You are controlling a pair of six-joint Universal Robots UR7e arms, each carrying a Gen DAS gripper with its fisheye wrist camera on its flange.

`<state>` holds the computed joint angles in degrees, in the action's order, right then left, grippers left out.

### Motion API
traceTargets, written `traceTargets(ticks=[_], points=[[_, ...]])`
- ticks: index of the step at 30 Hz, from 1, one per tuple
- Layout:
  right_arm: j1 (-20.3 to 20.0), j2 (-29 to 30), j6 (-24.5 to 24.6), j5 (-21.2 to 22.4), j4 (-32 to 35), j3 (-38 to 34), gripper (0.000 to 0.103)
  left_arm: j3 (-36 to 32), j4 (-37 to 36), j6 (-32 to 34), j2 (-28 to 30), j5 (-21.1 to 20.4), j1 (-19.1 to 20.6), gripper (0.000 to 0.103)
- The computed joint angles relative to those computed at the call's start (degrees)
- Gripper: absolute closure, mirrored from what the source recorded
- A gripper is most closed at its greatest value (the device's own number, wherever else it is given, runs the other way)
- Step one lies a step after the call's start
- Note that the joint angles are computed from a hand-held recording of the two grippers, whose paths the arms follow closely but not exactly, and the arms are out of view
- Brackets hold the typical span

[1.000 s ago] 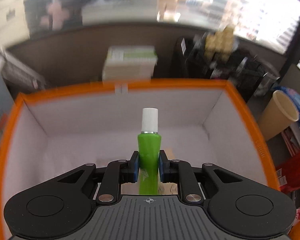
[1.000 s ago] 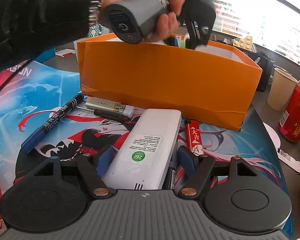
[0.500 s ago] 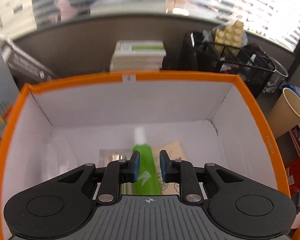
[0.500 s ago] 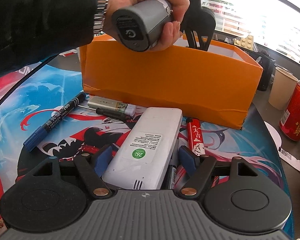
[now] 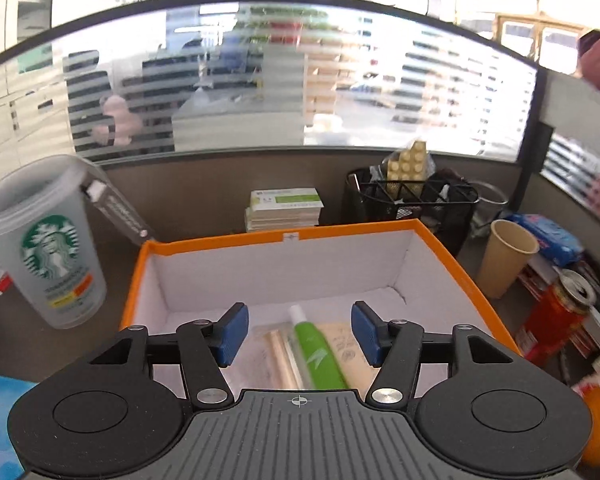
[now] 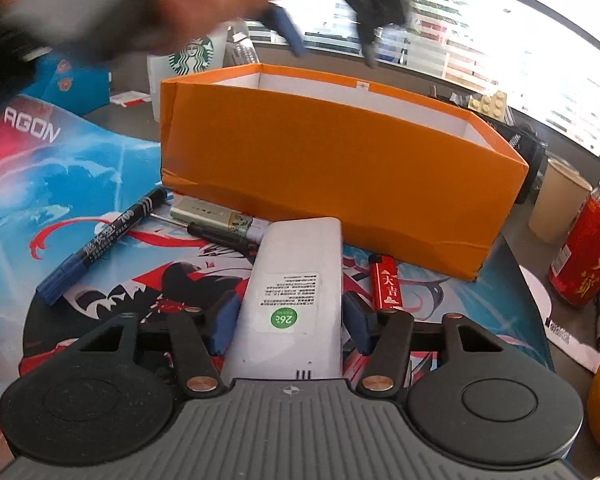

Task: Organize rigid objects
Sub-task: 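Grasp the white power bank with the right gripper while the left moves toward the black marker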

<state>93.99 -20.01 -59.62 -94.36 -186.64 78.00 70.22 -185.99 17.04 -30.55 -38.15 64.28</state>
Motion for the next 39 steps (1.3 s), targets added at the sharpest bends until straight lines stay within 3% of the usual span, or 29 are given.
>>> traceTargets(ticks=[2,6,12,17,19,20,22,24,27,29,30,35,36,38,39], points=[[-0.6,-1.4,4.6,1.5,5.2,-0.9,0.051,4.7,-4.7,1.3,-2.3,0.0,-0.2,0.045],[-3.3,-4.2,20.5,9.0,23.8,-6.6,0.052,12.5,-11.9,2.9,-6.1,0.2,-0.6,0.044],[-6.5,-4.2,34.2,17.0,35.7,-12.2,0.052,21.5,-20.4,4.2,-9.9,0.5,-1.0,0.040],[-6.9,-5.2,37.5,18.8,35.9,-11.3,0.051,27.2,-25.2,3.2,-11.3,1.1,-0.9,0.034],[-6.9,-5.6,37.9,20.0,36.0,-10.7,0.052,28.3,-31.0,5.4,-10.0,3.1,-1.1,0.018],[-7.0,-6.0,38.1,20.8,36.2,-10.2,0.055,28.6,-33.6,7.2,-9.2,3.9,-1.1,0.015],[-6.8,-5.8,37.9,20.9,36.5,-10.2,0.084,29.6,-36.9,10.2,-8.4,5.2,-1.0,0.013],[-7.4,-5.4,39.7,23.7,41.5,-12.1,0.084,30.3,-38.0,10.5,-8.0,6.1,-0.6,0.013],[-6.5,-6.1,36.2,19.8,38.6,-10.4,0.079,32.4,-34.2,4.7,-9.6,5.9,0.1,0.013],[-5.1,-6.9,32.3,15.5,34.2,-7.9,0.064,33.5,-33.5,3.1,-10.1,5.9,0.4,0.013],[-4.1,-7.2,28.0,12.6,31.7,-6.4,0.058,33.9,-32.9,2.5,-10.3,5.6,0.6,0.013],[-1.6,-7.1,18.9,5.5,30.5,-4.3,0.055,35.5,-30.5,-0.8,-11.3,4.7,1.1,0.013],[-1.0,-6.7,16.3,3.9,28.0,-3.5,0.052,35.6,-30.5,-0.9,-11.4,4.8,1.2,0.013],[-0.2,-6.2,10.2,1.0,22.0,-1.5,0.035,36.0,-31.2,-0.8,-11.4,4.7,1.1,0.013],[0.3,-5.9,6.5,-0.3,18.6,-0.2,0.034,36.3,-31.4,-0.8,-11.4,4.8,1.1,0.013]])
